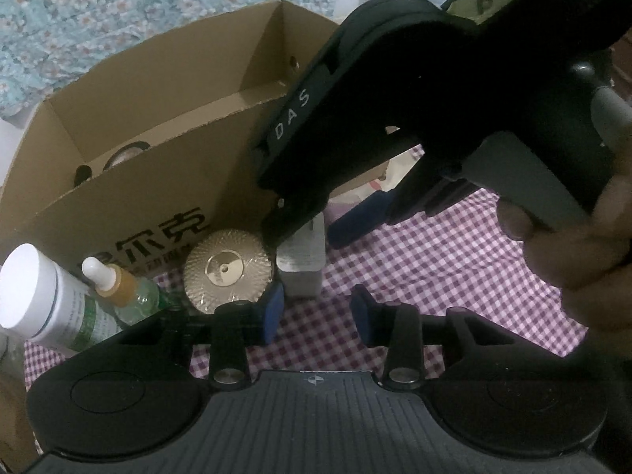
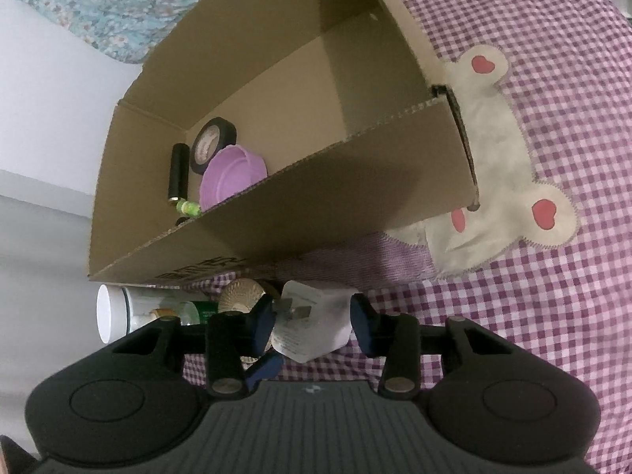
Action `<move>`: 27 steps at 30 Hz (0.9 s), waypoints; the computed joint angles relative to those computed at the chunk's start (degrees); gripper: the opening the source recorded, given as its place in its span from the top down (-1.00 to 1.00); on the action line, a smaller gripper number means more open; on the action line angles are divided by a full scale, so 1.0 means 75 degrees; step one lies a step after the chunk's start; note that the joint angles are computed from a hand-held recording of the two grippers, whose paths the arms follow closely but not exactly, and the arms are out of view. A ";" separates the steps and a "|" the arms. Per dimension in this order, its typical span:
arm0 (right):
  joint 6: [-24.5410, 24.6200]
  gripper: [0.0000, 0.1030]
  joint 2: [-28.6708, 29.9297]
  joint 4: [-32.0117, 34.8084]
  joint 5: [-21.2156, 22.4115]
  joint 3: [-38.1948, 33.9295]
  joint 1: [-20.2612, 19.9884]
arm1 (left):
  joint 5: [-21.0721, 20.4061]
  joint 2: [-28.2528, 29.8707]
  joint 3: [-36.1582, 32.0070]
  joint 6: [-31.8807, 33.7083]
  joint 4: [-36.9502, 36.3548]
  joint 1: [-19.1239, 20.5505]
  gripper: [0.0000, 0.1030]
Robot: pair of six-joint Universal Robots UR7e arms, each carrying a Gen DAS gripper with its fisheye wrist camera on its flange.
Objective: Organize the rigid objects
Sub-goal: 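Grasp the white charger plug on the table with the right gripper, then carry the white charger into the box and open the right gripper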
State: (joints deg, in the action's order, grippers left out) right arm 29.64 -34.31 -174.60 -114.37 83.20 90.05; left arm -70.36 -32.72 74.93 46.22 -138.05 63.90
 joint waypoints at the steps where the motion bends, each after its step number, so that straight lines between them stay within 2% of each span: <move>1: -0.0015 0.16 -0.0044 -0.0008 0.0021 0.0060 -0.0015 | 0.0011 -0.0007 0.0037 0.0010 -0.0062 -0.0009 0.25; 8: -0.0073 0.17 -0.0235 0.0106 0.0036 0.0228 -0.0016 | 0.0183 0.0072 0.0246 -0.0003 -0.0546 -0.0091 0.24; 13: -0.0031 0.17 -0.0373 0.0099 0.0258 0.0439 -0.0082 | 0.0340 0.0251 0.0168 -0.0153 -0.0736 -0.0137 0.24; 16: -0.0011 0.17 -0.0470 0.0071 0.0390 0.0582 -0.0134 | 0.0478 0.0354 0.0046 -0.0360 -0.0593 -0.0140 0.29; 18: -0.0011 0.17 -0.0485 0.0100 0.0428 0.0597 -0.0146 | 0.0561 0.0407 -0.0025 -0.0451 -0.0528 -0.0154 0.44; 27: 0.0062 0.19 -0.0285 0.0258 0.0417 0.0382 -0.0128 | 0.0534 0.0444 -0.0100 -0.0539 -0.0446 -0.0155 0.47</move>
